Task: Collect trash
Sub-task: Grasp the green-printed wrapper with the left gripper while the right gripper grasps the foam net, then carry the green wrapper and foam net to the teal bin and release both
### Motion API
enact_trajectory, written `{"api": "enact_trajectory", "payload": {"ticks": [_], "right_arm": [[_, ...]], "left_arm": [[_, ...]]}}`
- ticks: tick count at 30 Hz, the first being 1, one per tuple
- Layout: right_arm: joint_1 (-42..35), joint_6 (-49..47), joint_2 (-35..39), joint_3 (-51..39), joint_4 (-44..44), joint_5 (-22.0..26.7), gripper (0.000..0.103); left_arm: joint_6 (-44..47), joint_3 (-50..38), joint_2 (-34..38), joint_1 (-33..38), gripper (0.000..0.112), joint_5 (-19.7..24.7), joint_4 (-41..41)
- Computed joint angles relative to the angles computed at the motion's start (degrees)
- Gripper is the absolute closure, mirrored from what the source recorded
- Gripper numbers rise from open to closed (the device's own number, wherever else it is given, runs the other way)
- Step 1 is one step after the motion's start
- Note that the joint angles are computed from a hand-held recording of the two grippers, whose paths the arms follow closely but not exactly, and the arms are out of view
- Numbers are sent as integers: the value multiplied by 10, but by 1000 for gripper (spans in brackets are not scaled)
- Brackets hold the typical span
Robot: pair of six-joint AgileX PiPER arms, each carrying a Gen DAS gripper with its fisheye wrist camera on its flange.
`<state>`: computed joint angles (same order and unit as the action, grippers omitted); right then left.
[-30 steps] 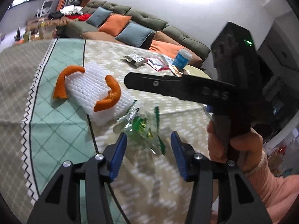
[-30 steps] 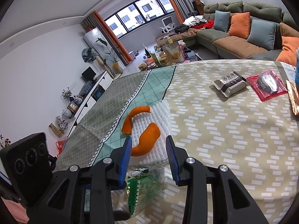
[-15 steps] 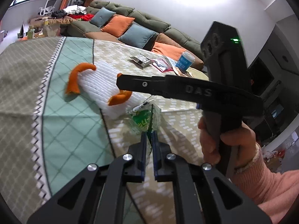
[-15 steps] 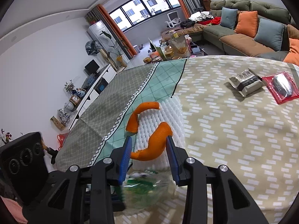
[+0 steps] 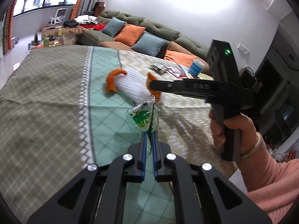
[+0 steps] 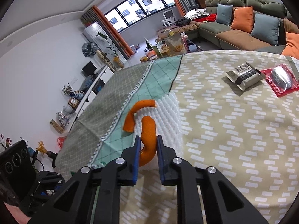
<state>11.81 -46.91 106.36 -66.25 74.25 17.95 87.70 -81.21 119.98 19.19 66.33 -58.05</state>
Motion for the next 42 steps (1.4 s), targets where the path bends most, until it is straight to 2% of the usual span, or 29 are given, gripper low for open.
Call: {"api": "enact_trajectory", "payload": {"ticks": [8, 22, 34, 42], "right_arm": [[41, -28, -7, -24, 11, 8, 86], [109, 103, 91, -198, -137, 61, 86], [159, 255, 227, -444, -295, 149, 86], [184, 353, 345, -668, -375, 242, 86]], "left_arm": [[-13, -28, 2, 46, 105, 6, -12], [-58, -103, 27, 124, 105, 6, -21], [-110, -174, 56, 188, 105, 1, -18], [-141, -219, 79, 217, 105, 0, -12]]}}
